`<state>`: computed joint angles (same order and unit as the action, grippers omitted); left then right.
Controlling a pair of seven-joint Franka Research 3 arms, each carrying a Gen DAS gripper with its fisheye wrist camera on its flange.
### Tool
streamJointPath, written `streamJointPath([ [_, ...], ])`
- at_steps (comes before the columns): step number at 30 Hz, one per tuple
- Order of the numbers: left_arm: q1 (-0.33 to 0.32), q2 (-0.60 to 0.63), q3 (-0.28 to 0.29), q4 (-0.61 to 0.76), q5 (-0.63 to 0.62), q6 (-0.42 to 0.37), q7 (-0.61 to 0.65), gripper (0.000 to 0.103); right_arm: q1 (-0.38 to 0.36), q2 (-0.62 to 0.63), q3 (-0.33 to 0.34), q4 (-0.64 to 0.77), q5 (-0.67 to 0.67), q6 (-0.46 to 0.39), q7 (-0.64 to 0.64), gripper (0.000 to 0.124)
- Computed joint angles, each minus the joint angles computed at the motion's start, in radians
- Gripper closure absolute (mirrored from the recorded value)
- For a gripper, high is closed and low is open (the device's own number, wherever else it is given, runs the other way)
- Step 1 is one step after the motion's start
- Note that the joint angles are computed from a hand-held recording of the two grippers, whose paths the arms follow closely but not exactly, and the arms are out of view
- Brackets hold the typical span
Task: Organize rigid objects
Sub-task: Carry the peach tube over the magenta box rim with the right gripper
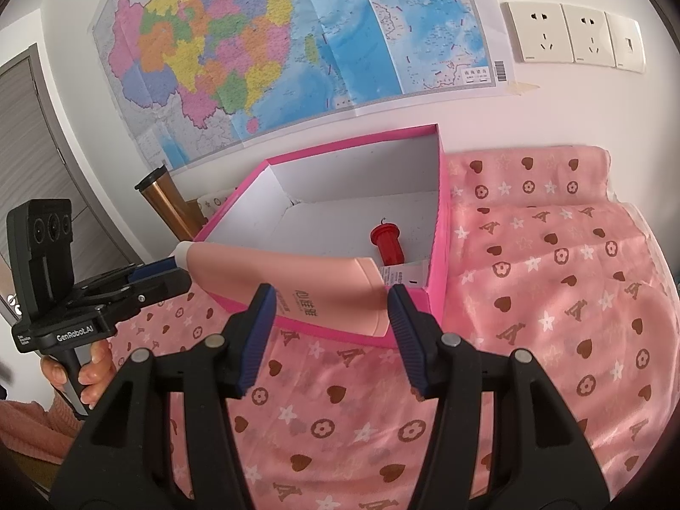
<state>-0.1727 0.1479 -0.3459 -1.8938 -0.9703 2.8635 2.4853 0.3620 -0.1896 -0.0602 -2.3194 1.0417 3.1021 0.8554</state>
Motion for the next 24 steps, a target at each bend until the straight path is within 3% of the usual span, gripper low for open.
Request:
streamJointPath([
  [24, 0.012, 0.022, -0.012, 0.026, 0.028, 0.0, -0.024, 0.06, -0.011, 0.011, 0.006, 0.018, 0.004, -0.007, -0.002, 0.067],
])
